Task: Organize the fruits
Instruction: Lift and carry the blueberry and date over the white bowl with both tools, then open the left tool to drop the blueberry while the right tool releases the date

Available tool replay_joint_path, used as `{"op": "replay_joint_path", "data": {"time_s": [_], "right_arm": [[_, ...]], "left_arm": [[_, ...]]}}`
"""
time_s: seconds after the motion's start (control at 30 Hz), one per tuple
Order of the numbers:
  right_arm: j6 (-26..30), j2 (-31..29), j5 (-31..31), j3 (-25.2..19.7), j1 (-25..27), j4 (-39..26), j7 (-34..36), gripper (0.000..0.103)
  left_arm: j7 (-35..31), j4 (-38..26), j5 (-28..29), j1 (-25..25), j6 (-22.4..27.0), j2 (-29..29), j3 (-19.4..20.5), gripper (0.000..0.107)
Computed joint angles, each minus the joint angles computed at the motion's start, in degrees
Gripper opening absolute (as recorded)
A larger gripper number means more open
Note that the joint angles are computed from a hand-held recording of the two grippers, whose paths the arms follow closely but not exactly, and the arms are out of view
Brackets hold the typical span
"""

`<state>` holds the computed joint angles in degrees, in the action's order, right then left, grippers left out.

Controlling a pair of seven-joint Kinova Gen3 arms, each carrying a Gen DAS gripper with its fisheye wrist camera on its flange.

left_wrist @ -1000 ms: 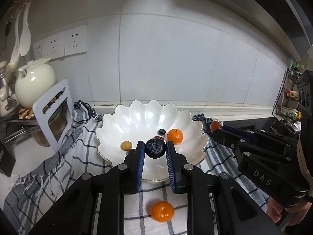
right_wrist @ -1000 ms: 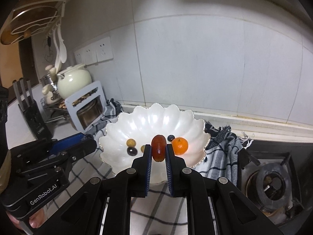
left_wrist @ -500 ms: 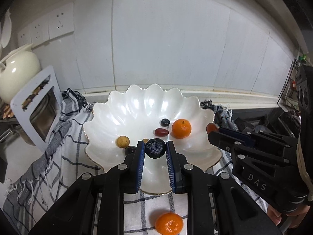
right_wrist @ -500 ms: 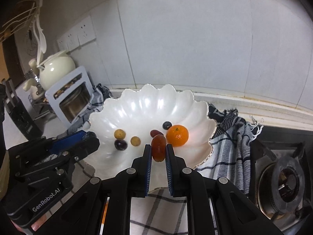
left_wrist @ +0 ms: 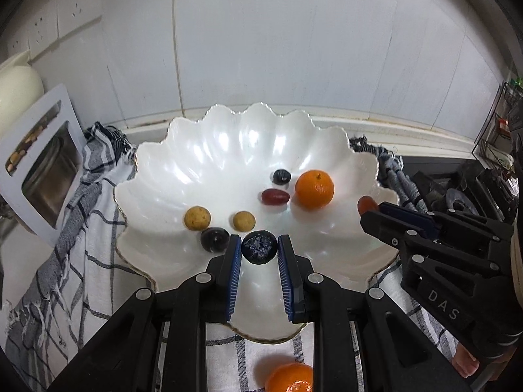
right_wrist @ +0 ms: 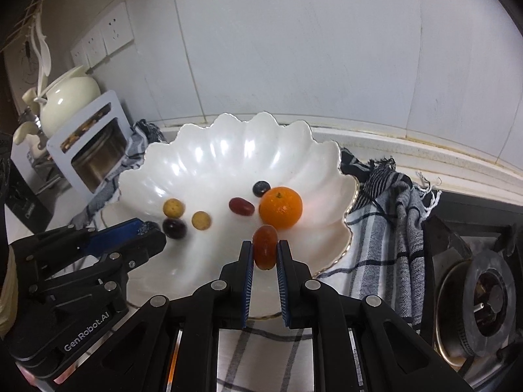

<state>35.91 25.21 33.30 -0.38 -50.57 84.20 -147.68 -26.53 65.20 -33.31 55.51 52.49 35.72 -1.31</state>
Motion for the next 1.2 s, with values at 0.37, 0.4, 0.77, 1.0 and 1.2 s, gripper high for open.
{"op": "replay_joint_path", "data": {"time_s": [0.37,0.4,0.77,1.0,1.2], "right_arm": [[0.4,-1.3,3.8,1.6,-2.2,2.0,-5.2,0.029],[0.6,-1.6,4.5,1.5,-2.4,2.3,-5.8,0.029],[3.8,-6.8,16.6,-1.1,-5.5,7.5,-17.6,0.034],[7.3,-10.1,23.7,-5.3,-6.1,10.0,-24.5,0.034],[10.0,-12.4,27.6,-9.2,-5.7,11.9,-28.4,0.034]], "left_arm": [[1.9,0.4,-3.4,2.5,3.1,-1.0,-1.1,0.047],[2.4,0.5,-4.2,3.0,3.6,-1.1,-1.3,0.047],[8.5,3.5,-13.2,7.4,8.6,-5.1,-0.1,0.052],[10.8,4.6,-18.2,9.3,11.1,-7.5,2.2,0.055],[12.7,5.8,-21.1,10.5,12.7,-9.2,3.9,0.055]]}}
